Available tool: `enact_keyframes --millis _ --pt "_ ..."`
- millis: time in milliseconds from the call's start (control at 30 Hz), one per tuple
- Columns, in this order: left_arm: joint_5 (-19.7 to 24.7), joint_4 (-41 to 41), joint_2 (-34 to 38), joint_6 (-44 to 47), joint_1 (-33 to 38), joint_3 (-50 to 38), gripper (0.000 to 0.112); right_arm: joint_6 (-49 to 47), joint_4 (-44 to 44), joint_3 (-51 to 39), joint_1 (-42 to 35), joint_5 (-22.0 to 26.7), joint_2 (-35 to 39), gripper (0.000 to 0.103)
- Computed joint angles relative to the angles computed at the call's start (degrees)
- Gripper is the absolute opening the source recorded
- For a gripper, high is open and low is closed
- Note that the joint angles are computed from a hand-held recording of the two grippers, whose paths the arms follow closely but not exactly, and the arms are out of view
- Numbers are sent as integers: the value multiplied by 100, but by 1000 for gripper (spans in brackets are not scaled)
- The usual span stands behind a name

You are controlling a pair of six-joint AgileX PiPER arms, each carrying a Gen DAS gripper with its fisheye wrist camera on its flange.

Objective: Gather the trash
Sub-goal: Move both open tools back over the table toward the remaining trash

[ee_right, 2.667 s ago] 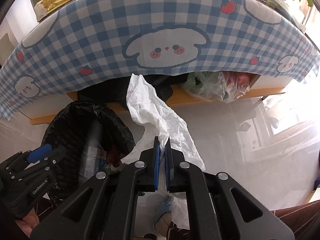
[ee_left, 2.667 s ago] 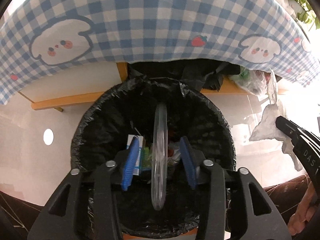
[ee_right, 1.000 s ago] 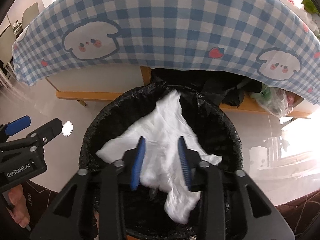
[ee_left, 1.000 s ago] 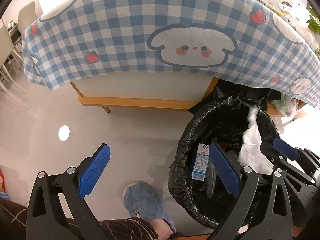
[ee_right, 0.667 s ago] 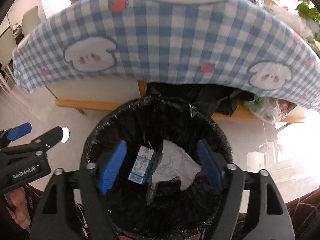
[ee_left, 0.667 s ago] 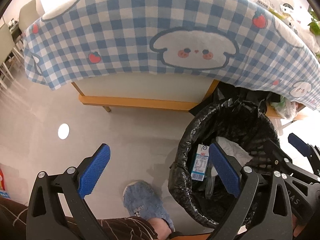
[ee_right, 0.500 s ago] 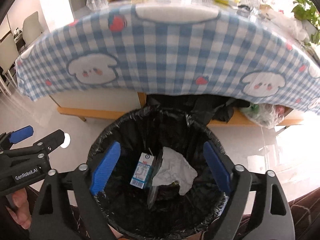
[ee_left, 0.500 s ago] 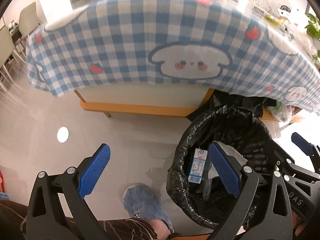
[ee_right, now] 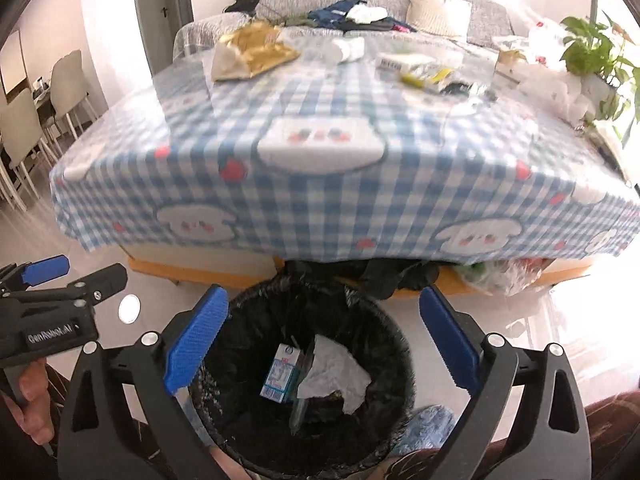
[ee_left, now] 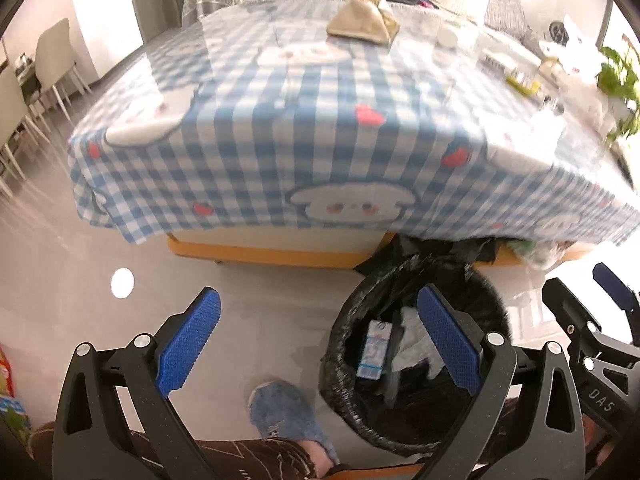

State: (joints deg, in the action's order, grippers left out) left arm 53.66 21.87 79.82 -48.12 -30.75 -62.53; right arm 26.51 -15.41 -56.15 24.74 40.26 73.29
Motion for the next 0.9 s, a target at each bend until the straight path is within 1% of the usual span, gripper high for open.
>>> enact_keyframes --millis 167,300,433,600,700,867,900 --pt "312 50 231 180 18 -727 97 -675 348 -651 -459 188 96 93" --pt "515 -58 584 426 137 -1413 97 -1174 492 -1363 -845 368 425 93" --pt "714 -108 980 677 253 -2079 97 -1753 852 -2226 -1307 593 897 93" --pt "915 -248 1491 989 443 -2902 97 -2384 1299 -3095 -1785 768 1369 93" --pt "1039 -313 1843 1145 548 -3466 97 -2536 1415 -3489 -1963 849 1665 93" --pt "1361 -537 2565 1488 756 -4599 97 -2673 1483 -4170 -2169 974 2300 93" --pt "1469 -538 2773 1559 780 -4932 97 -2706 1512 -4290 -2201 994 2426 93"
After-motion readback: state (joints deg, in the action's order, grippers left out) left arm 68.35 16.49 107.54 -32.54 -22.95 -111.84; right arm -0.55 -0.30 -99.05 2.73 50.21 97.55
